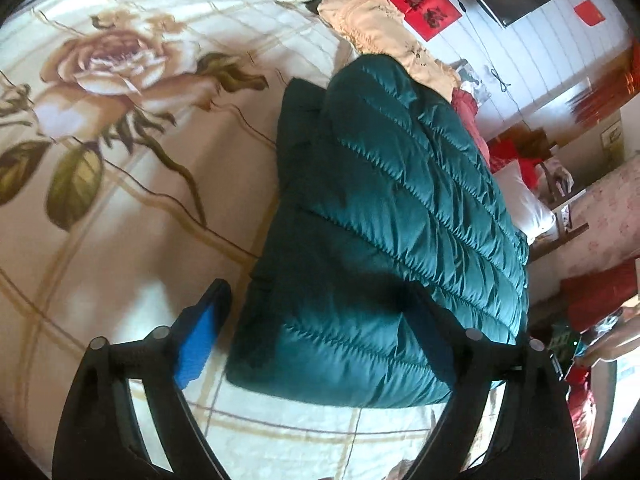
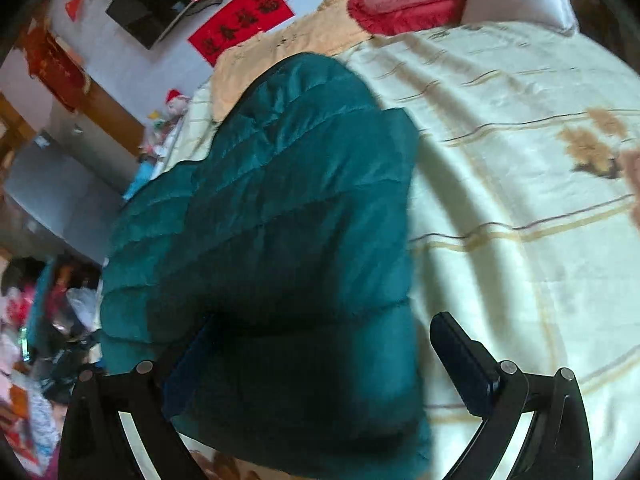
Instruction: Fold large clothes
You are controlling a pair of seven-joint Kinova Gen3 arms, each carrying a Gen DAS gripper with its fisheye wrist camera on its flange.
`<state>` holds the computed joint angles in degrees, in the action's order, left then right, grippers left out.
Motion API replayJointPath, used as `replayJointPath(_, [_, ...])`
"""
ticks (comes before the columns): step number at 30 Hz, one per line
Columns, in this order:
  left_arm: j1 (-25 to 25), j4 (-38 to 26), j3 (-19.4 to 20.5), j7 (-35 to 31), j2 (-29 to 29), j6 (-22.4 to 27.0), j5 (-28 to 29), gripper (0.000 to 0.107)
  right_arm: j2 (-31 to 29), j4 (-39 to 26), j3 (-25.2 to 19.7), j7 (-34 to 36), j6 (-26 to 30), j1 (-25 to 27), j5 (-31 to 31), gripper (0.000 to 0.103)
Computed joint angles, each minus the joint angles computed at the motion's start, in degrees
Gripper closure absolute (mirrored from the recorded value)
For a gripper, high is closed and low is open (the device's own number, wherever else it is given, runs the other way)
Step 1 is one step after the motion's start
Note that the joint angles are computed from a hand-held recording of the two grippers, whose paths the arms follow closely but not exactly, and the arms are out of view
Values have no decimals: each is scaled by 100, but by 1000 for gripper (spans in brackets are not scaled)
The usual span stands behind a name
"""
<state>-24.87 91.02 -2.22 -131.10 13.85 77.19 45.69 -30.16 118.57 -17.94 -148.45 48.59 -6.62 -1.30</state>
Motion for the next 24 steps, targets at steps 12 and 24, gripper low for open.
replayJointPath(12, [353,-51,170,-174,-38,-134,-250,17,152,40,-552,-502,-433,127,261,24])
replayJointPath(24, [-123,-157,-180,-1262,-396,875,-262,49,-540,-753,-1194,-955,772,-141,-27,60])
